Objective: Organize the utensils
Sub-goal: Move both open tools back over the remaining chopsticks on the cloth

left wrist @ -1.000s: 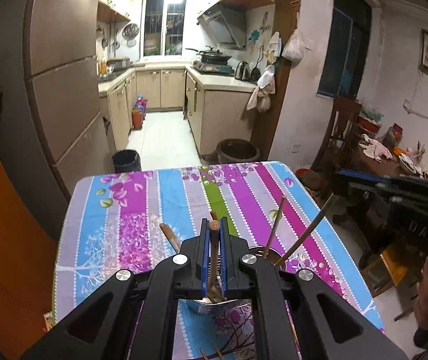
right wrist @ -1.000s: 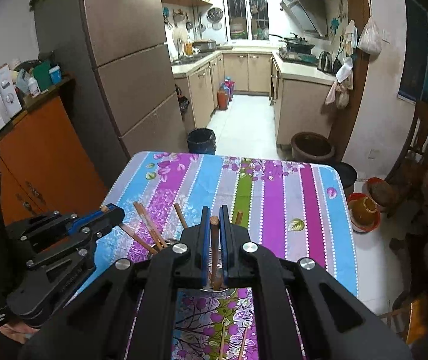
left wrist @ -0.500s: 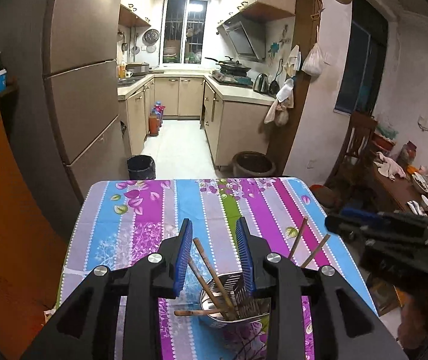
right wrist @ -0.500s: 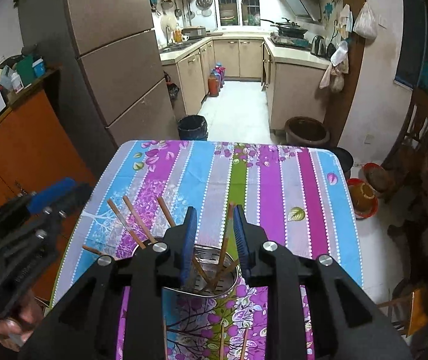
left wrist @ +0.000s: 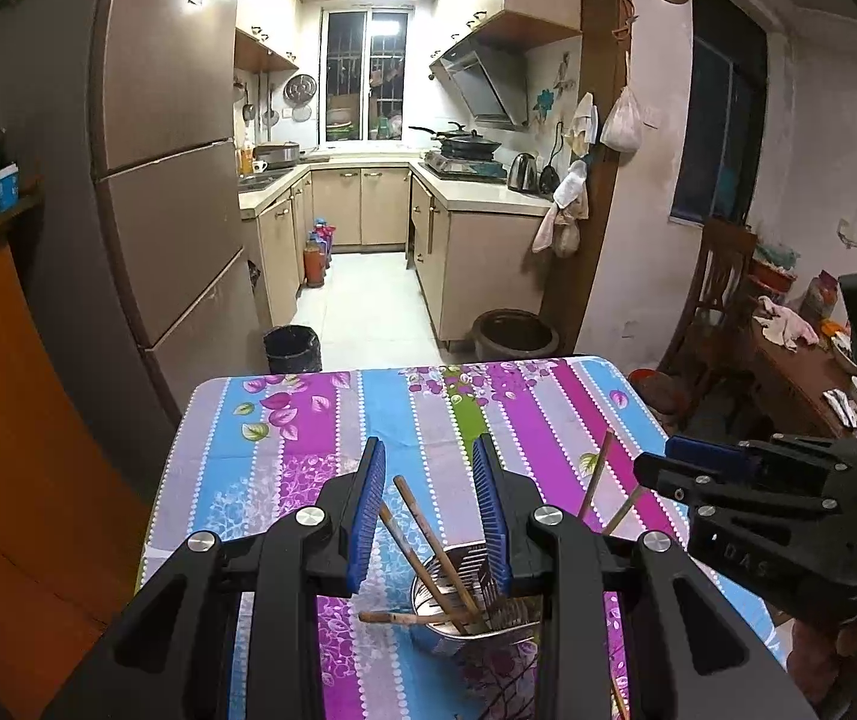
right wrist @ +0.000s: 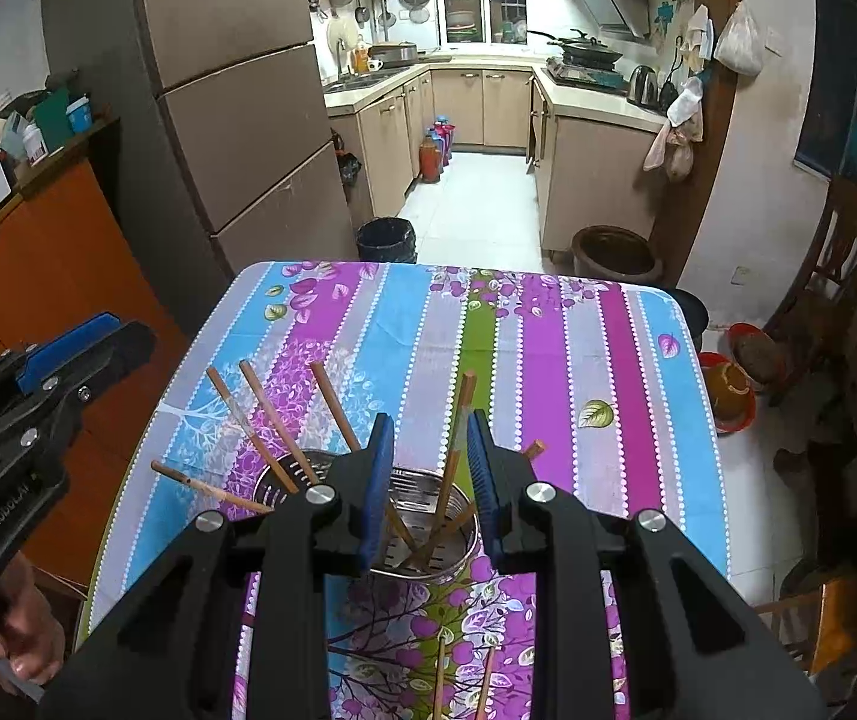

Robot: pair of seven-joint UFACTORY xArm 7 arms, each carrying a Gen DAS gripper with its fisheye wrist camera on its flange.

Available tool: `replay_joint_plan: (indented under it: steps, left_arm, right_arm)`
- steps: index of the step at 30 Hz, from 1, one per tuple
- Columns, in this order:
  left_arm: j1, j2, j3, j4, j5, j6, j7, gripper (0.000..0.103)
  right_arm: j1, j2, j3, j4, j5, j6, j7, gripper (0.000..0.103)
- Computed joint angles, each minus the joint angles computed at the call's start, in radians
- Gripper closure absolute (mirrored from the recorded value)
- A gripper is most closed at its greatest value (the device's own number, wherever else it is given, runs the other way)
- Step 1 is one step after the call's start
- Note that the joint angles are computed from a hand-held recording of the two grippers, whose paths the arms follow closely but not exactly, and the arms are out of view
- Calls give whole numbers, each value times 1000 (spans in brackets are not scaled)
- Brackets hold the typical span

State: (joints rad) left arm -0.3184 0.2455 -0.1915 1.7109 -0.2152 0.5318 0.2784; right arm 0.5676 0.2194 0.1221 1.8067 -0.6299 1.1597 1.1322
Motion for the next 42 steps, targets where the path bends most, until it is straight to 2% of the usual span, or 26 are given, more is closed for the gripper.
replay_joint_plan:
  steps: [5, 11, 16, 19, 22, 25, 30, 34, 38, 40, 42]
  left_arm:
    - [3, -73, -5, -125, -16, -98, 35, 65]
    - [2, -119, -1, -204, -25, -130, 46, 65]
    - [12, -212, -3, -338, -136, -173, 137, 64]
    - [-5, -308, 17, -482, -226, -240, 240, 64]
    - [-56, -397, 61, -615, -339, -299, 378, 62]
    - [-137, -480, 132, -741, -443, -352, 495, 60]
    - [-240, -588, 233, -907, -537, -371, 577, 60]
    - [-293, -667, 285, -1022, -549, -367, 630, 60]
    - [-322, -737, 267, -1176, -485, -505, 656, 60]
    - [-341, -771, 282, -1237, -466, -527, 651, 60]
    - [-389, -817, 324, -1304, -460, -534, 654, 60]
  right_arm:
    - [-1, -66, 17, -88, -20, -39, 34, 79]
    - [-18, -122, 51, -165, -24, -67, 63, 79]
    - [-26, -198, 93, -283, -32, -121, 93, 78]
    - [-26, -250, 128, -363, -53, -142, 116, 71]
    - [-29, -319, 174, -471, -74, -179, 166, 62]
    - [-32, -383, 222, -572, -86, -210, 215, 60]
    - [-45, -489, 292, -730, -57, -278, 316, 60]
    - [-54, -545, 357, -808, -44, -298, 382, 59]
    - [-52, -572, 433, -863, -47, -270, 460, 59]
    - [-50, -572, 469, -874, -65, -244, 496, 59]
    - [-39, -553, 510, -873, -87, -187, 533, 59]
